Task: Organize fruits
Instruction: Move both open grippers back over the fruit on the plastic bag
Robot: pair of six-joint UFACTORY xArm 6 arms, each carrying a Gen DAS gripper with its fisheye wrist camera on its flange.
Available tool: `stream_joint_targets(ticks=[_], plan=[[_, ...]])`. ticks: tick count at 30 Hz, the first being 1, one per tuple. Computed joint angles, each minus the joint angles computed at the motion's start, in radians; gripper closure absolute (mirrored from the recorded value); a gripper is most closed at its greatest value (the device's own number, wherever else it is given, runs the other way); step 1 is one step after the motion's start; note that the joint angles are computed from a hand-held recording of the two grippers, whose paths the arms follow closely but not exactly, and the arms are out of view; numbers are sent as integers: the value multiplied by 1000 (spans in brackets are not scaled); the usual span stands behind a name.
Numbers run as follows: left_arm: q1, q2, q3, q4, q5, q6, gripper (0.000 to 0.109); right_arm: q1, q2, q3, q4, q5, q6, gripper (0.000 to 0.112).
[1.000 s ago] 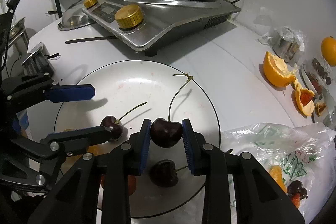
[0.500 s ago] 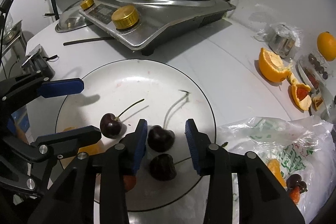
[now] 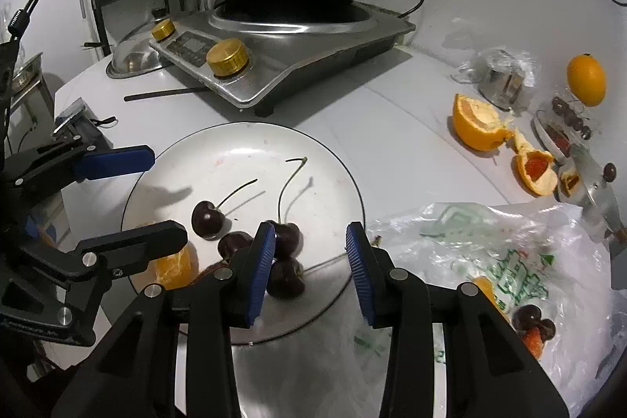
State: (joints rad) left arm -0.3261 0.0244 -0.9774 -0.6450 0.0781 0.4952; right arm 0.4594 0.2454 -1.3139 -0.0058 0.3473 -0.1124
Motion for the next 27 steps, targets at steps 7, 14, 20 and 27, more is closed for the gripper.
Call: stream_joint_targets(ticks=[7,14,20,27], plan=[[-15,-19,19,90,-10,-89,36,-17,-72,82,-7,-37,10,72],[-23,-43,42,263,-24,-252,36,-37,-146,170,-1,-80,20,72],[-21,-42,37,493,-13,-469,36,-61,-205,244,50,-112,-22,72],[-39,-28,4,696,18,-656,36,-94,-262,313,132,-142,-93,72]])
